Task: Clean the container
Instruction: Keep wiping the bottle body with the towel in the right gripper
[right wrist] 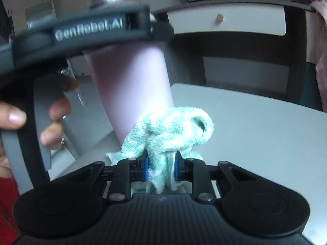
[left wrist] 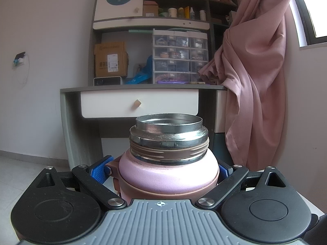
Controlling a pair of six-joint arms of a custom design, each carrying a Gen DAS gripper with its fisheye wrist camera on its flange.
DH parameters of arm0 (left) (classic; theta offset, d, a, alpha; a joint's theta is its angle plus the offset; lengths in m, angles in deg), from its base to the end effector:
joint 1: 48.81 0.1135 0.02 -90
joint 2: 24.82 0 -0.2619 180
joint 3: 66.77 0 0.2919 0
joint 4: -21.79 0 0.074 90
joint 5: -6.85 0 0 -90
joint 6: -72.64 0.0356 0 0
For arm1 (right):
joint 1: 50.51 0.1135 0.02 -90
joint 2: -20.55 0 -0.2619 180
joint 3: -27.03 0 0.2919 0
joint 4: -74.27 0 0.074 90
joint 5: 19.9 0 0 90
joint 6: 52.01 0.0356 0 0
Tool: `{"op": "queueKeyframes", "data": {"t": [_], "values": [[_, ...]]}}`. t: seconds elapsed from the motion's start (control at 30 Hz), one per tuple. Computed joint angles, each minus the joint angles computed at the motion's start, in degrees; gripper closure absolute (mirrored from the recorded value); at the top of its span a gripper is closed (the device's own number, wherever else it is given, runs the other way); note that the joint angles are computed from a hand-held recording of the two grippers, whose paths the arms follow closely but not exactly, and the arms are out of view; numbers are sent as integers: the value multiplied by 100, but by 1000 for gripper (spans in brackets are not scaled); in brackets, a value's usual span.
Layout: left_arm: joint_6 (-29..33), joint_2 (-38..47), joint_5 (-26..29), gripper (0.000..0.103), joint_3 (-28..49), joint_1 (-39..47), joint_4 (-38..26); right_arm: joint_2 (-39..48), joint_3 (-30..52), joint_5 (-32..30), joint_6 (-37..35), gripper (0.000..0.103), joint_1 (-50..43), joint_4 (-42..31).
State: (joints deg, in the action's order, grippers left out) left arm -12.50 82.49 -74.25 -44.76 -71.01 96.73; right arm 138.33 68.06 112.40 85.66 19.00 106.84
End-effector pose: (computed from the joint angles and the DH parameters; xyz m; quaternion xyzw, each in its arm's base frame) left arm 0.2102 -0.0917 0.0530 0.2275 0.7329 -0.1552 0.6222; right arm 0.1208 0.2548 -0.0088 -0.0248 0.8701 0.1367 0.4729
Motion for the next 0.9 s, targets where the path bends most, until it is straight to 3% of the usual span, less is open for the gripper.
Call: {"op": "queueKeyframes", "data": {"t": [0.23,0.6,0.8,0.9], "values": [[-2,-74,61,7,-12,47,-69,-144,-112,94,-22,81,49,87],[14,-78,41,7,-33,40,-49,-617,-704,1180,-546,81,527,1254],[-7,-24,-41,7,-6,-8,-4,-609,-764,1044,-630,81,313,1465],[-18,1,-72,7,8,-25,15,-652,-669,945,-481,80,241,1089]]}}
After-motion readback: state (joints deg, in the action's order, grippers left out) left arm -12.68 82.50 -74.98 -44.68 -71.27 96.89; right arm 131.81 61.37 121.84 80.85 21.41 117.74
